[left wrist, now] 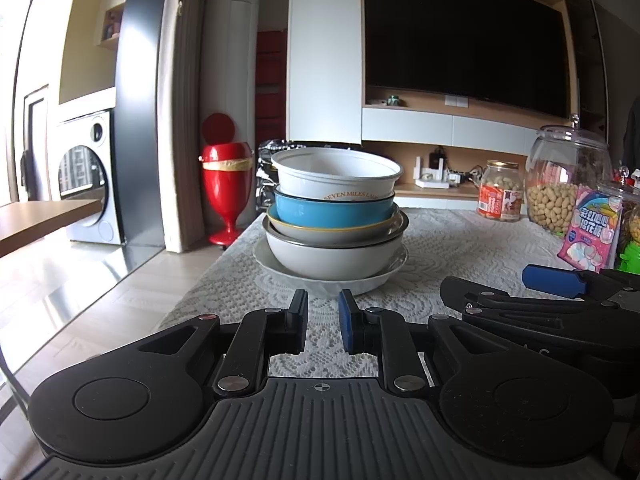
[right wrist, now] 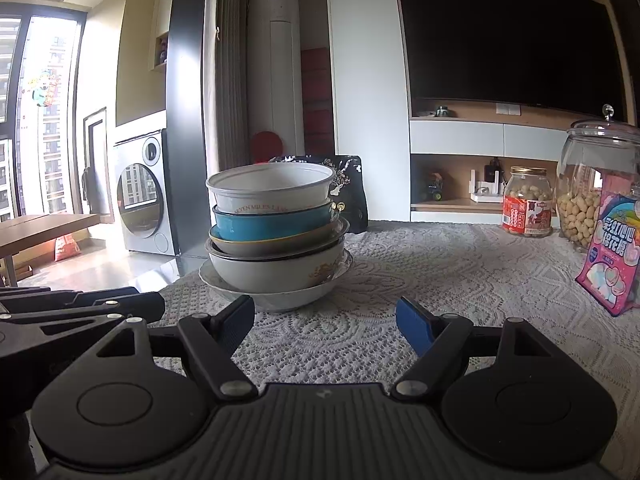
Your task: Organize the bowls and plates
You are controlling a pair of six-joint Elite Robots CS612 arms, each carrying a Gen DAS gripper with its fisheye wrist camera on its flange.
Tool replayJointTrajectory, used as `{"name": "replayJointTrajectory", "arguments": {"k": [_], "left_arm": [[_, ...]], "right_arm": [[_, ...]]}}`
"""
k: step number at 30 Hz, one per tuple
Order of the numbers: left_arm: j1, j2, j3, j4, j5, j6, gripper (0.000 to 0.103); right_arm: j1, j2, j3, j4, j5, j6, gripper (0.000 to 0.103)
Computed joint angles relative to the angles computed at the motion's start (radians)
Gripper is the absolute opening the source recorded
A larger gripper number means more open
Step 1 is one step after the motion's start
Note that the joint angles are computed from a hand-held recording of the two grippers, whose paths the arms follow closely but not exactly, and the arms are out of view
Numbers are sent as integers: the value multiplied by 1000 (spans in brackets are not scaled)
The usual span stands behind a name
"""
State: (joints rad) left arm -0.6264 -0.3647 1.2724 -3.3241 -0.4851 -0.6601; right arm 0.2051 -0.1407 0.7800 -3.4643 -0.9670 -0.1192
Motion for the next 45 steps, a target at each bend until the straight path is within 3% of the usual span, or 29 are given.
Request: {"name": "replayJointTrajectory", "arguments": {"k": [21, 34, 45], "left_arm": [[1, -4, 5, 6, -11, 0, 19], [7, -22, 18, 103, -43, -73, 19], [6, -24, 22, 95, -47, -65, 19]], "right_arm": [[0, -2, 4, 2, -1, 0, 79], [1, -11, 8, 84, 1, -35, 79], [0, -11, 9, 87, 5, -44, 79]]}}
